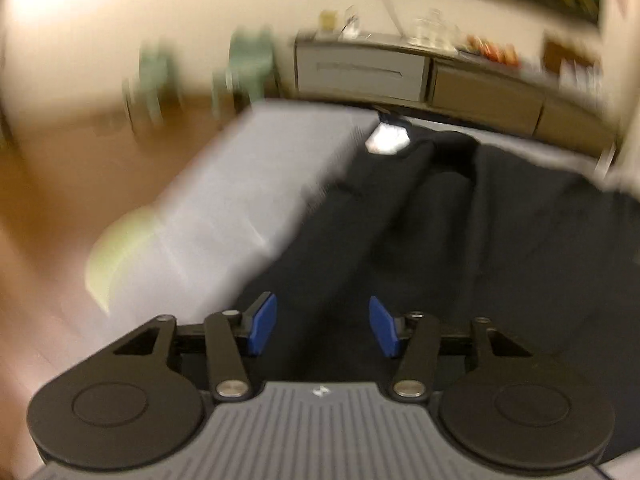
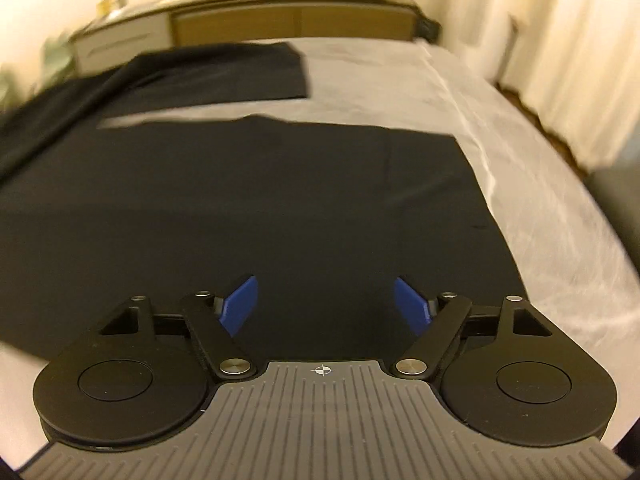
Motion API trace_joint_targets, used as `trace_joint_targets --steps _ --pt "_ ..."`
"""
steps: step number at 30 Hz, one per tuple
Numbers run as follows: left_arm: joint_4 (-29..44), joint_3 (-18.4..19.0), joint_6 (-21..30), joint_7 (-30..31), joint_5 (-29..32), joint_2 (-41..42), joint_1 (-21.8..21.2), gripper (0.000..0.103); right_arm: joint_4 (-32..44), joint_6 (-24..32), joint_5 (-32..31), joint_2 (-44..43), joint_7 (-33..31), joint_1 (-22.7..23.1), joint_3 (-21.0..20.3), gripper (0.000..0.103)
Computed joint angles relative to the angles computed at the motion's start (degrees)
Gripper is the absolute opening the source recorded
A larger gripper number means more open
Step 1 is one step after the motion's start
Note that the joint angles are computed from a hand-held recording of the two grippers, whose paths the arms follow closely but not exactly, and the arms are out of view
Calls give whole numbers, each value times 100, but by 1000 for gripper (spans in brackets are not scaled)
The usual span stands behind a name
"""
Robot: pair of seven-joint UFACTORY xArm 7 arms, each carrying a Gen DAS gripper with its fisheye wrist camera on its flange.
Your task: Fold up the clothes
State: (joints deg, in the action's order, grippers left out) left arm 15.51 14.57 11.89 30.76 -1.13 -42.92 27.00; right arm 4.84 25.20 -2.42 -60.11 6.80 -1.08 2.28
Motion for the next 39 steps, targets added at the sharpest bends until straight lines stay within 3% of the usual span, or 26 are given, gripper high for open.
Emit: trace_joint_targets --steps 1,4,6,11,16,21,26,28,32,35,37,39 --pt "59 -180 49 -56 85 -84 137 58 82 -93 91 177 133 -55 -43 79" --pt "509 -189 820 -285 -91 -337 -158 58 229 -118 495 399 480 64 -297 80" --pt "683 -291 875 -483 -167 -393 -376 62 360 -173 728 638 617 249 -387 80" --pt "905 -784 559 -1295 -252 -217 -864 64 413 -411 685 511 952 392 65 83" --pt "909 -593 113 -1674 -645 28 -1905 71 584 -585 493 594 1202 477 273 84" --pt "322 -596 -811 -1851 -726 473 -2313 73 725 -682 488 832 1247 786 191 85" --pt "-189 -125 -1375 -1839 -800 1078 -2890 73 849 -739 697 1258 1096 1096 -120 85" --pt "-202 38 -1642 -1695 -704 1419 -3026 72 902 -799 554 1529 1046 918 34 85" --pt "-105 60 -2293 -1423 -312 2038 -3000 72 1336 -825 -435 2303 826 236 798 78" --pt "45 581 -2394 -1458 -6 2309 -3398 72 2205 -1387 -1010 3290 -53 408 748 77" --pt "131 1206 -2326 -1523 199 2386 -3893 72 3144 -1814 -1722 4250 -762 274 1004 78" --pt "200 1805 -2164 -1542 286 2378 -4364 72 4159 -1908 -2161 5257 -1617 430 1002 79"
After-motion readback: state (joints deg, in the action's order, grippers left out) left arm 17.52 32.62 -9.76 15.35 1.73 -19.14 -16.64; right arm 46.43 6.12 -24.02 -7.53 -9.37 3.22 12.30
